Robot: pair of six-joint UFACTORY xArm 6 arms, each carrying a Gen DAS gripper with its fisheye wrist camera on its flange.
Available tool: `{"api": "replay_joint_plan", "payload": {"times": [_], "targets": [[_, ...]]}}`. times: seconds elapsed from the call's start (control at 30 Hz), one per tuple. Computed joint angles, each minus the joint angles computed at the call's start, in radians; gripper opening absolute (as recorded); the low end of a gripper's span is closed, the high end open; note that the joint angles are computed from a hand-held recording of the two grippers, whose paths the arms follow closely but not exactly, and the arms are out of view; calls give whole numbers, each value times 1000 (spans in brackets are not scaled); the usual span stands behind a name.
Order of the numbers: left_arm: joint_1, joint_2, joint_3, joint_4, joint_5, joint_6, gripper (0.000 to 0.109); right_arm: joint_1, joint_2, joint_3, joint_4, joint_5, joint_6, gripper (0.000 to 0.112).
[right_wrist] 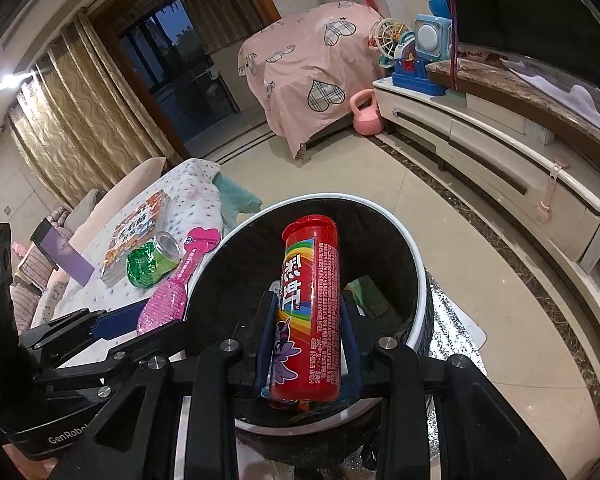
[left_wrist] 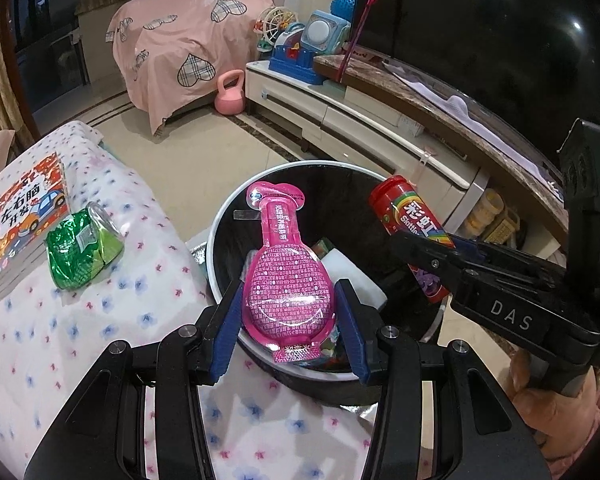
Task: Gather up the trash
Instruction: 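Carry both items over the bin and open both tools to drop them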
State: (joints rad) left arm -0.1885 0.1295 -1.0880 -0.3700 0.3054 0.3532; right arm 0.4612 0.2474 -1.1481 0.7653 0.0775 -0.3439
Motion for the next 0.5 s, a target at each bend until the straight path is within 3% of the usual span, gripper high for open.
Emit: {"api": "replay_joint_plan", "payload": {"times": [0.4,0.47,0.5], "targets": [[10,27,-39,22,29,-12,47,-14,15,-23,-52,14,58,34],[13,23,-34,23,28,-9,50,-12,16,-27,-5,14,21,35],[16,20,-31,24,28,-13,57,-12,18,-31,18,17,3,36]]}}
